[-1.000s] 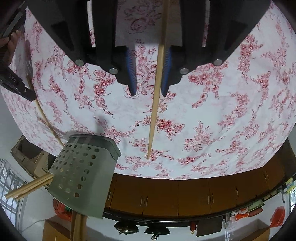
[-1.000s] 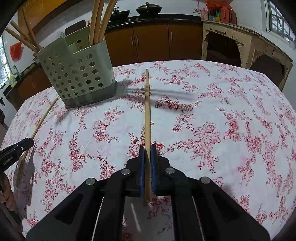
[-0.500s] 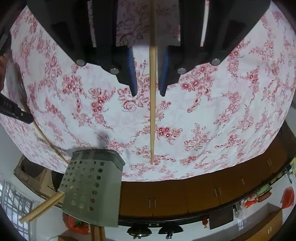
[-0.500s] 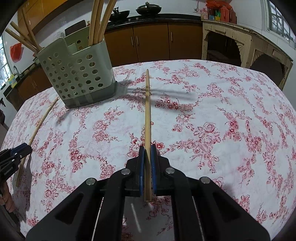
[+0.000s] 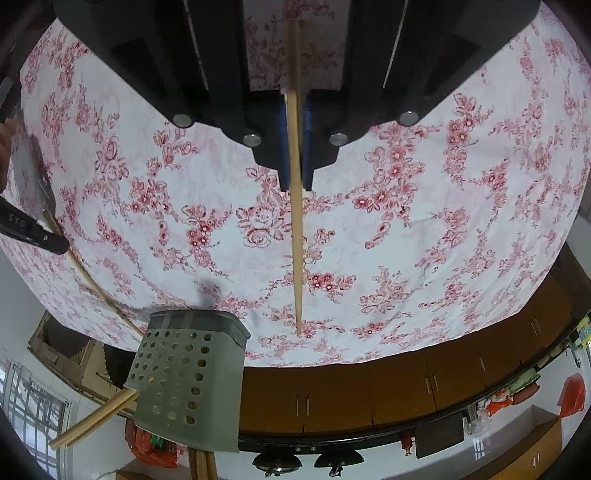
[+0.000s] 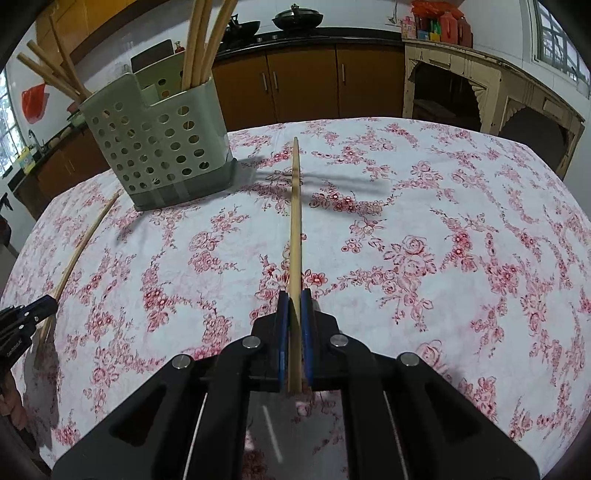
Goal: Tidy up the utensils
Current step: 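Lift both chopsticks upright and carry them above the green holder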
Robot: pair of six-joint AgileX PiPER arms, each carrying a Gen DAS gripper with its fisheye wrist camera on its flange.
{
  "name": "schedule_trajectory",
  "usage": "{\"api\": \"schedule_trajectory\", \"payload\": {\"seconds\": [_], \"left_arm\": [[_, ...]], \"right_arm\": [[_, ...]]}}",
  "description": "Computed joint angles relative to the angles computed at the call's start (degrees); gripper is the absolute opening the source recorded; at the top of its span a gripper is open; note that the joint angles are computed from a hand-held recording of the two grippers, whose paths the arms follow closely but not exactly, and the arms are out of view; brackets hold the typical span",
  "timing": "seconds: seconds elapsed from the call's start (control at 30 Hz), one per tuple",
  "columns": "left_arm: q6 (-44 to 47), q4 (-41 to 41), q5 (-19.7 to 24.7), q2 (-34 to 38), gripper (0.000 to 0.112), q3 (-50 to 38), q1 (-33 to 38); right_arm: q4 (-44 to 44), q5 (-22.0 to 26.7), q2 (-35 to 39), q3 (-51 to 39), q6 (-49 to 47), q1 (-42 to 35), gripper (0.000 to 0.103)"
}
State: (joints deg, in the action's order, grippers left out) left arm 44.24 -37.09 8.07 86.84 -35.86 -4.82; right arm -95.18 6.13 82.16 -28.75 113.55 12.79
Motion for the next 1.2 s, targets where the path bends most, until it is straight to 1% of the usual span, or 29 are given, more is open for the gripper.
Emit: {"api": "schedule_trajectory", "payload": {"seconds": [0.03,0.07,0.17,0.23,0.37,0.43,0.5,0.57,0.67,0.8,0.9,0.93,1.0,1.07,1.13,1.17,1.2], "left_arm": [[-1.0,1.2,0.2,-0.5,0.008,0.1,0.1],[0.2,0.4,0.1,-1.8,0.008,0.7,-0.1],[-0.4,1.9,0.8,-5.2,0.008,1.2,-0.2],[-0.2,2.3,2.1,-7.9,0.008,0.9,0.2],[3.2,-1.0,5.5,-13.7,0.008,-0.4,1.8],[4.2,-2.5,6.9,-15.4,0.008,-1.4,2.2],[6.0,-5.0,8.6,-17.1,0.008,-2.6,3.1],[7.7,-7.7,10.5,-18.5,0.008,-4.0,4.1],[7.5,-8.7,11.3,-19.4,0.008,-5.4,4.4],[4.5,-7.9,12.2,-20.6,0.008,-7.1,4.1],[2.2,-6.5,11.9,-20.8,0.008,-7.6,3.5],[2.0,-6.4,12.1,-20.7,0.008,-7.8,3.6],[0.7,-5.3,11.7,-20.6,0.008,-8.0,2.9],[-0.1,-4.8,11.4,-20.5,0.008,-8.2,2.5],[-0.6,-4.4,11.4,-20.5,0.008,-8.3,2.3],[-1.9,-3.3,11.2,-20.4,0.008,-8.5,1.9],[-2.8,-2.8,11.4,-20.4,0.008,-9.0,1.6]], "right_arm": [[-0.7,0.9,-2.0,0.9,0.5,0.7,0.007],[-0.3,1.9,-3.4,1.4,-0.2,1.3,0.007],[7.0,4.5,-8.6,2.3,-8.8,2.7,0.007],[10.9,5.9,-12.0,2.5,-13.6,3.1,0.007],[16.5,7.7,-17.9,1.9,-21.1,3.2,0.007],[18.3,8.2,-19.6,1.1,-23.5,3.2,0.007],[20.1,7.9,-21.5,0.6,-25.8,2.5,0.007],[20.0,7.7,-22.9,0.4,-25.9,2.3,0.007],[18.8,7.6,-24.5,0.1,-24.8,2.5,0.007],[18.7,5.2,-26.5,-0.4,-24.4,1.1,0.007],[22.5,2.4,-27.3,-1.2,-27.9,-0.7,0.007],[24.4,2.3,-27.6,-1.4,-29.7,-0.8,0.007],[24.6,2.2,-27.6,-1.9,-29.8,-0.7,0.007],[22.7,3.0,-27.7,-2.2,-27.9,0.2,0.007],[22.8,3.4,-27.6,-2.6,-28.0,0.7,0.007],[25.0,3.6,-27.6,-3.1,-30.2,0.9,0.007],[29.3,3.6,-27.7,-3.8,-34.6,0.9,0.007]]}}
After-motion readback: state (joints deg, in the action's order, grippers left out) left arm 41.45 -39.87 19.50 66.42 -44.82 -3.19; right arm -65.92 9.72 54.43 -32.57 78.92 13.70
